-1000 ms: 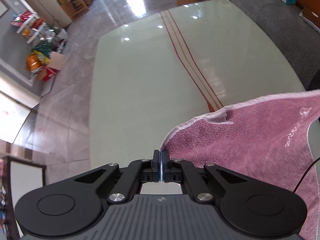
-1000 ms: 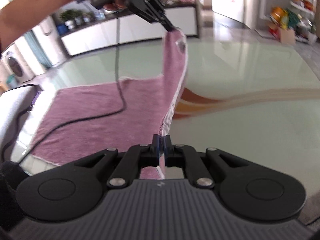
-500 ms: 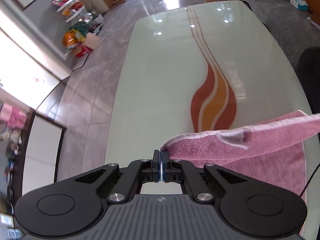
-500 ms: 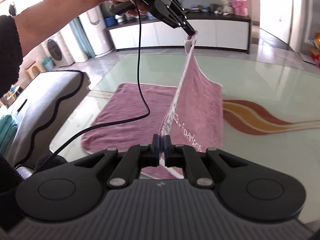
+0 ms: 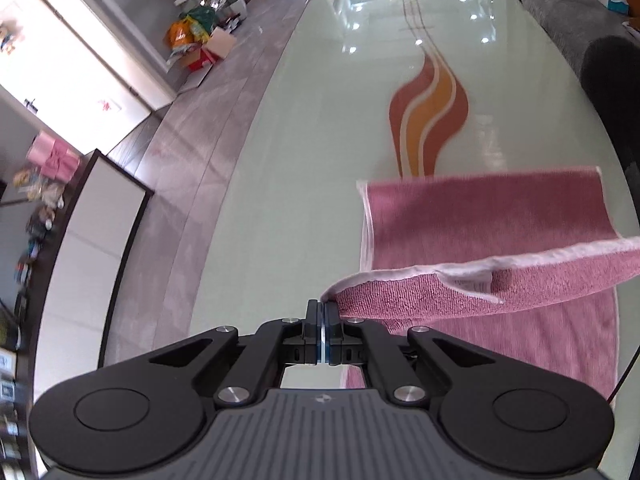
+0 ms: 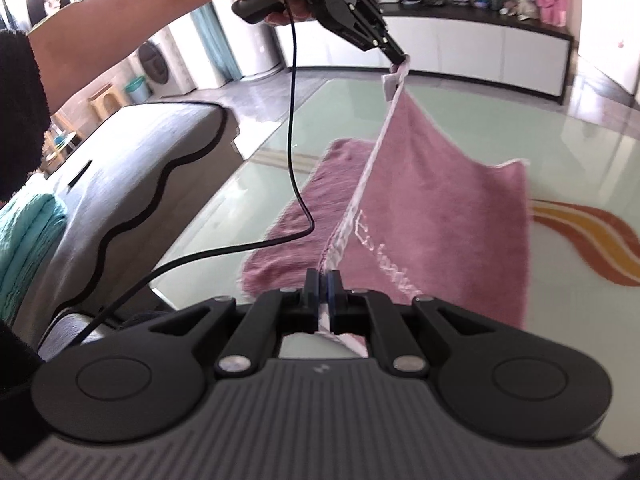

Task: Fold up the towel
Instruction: 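Lift the pink towel with both grippers holding its edge, raising it high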

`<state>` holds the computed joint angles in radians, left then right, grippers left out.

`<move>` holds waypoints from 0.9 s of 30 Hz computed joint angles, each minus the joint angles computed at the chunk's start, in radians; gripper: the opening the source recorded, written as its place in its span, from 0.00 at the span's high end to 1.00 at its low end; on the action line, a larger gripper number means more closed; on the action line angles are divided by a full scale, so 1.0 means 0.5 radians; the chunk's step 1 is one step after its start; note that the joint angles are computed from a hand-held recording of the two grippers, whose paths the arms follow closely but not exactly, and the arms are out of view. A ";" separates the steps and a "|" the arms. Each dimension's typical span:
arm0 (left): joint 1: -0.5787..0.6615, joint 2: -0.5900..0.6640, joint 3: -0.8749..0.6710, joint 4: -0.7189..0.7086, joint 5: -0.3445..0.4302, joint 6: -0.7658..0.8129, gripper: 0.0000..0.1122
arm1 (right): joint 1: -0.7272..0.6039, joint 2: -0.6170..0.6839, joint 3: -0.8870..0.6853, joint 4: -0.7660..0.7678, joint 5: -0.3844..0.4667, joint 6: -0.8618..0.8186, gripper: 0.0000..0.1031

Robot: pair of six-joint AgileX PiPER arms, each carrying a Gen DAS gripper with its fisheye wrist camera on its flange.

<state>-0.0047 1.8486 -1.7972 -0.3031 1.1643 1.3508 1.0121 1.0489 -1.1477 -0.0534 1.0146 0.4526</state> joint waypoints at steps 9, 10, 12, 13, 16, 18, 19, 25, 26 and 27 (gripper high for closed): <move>0.243 -0.076 0.386 0.017 -0.281 0.246 0.99 | 0.188 0.363 -0.058 0.044 -0.227 0.039 0.96; 0.248 -0.073 0.410 0.020 -0.314 0.261 0.99 | 0.187 0.396 -0.055 0.070 -0.247 0.024 0.96; 0.258 -0.075 0.475 0.027 -0.396 0.300 0.99 | 0.192 0.452 -0.056 0.109 -0.278 0.003 0.96; 0.266 -0.073 0.519 0.028 -0.449 0.331 0.99 | 0.212 0.508 -0.070 0.112 -0.302 0.006 0.96; 0.306 -0.061 0.627 -0.021 -0.579 0.442 0.99 | 0.227 0.618 -0.102 0.137 -0.340 -0.013 0.96; 0.342 -0.065 0.714 -0.055 -0.664 0.531 0.99 | 0.230 0.700 -0.127 0.162 -0.363 -0.029 0.96; 0.356 -0.053 0.735 -0.070 -0.694 0.559 0.99 | 0.227 0.726 -0.131 0.179 -0.370 -0.038 0.96; 0.435 0.009 0.845 -0.129 -0.837 0.713 0.99 | 0.206 0.827 -0.130 0.251 -0.410 -0.096 0.96; 0.443 0.015 0.862 -0.141 -0.861 0.737 0.98 | 0.203 0.838 -0.129 0.264 -0.415 -0.108 0.96; 0.445 0.019 0.878 -0.142 -0.884 0.750 0.97 | 0.201 0.847 -0.127 0.278 -0.420 -0.122 0.96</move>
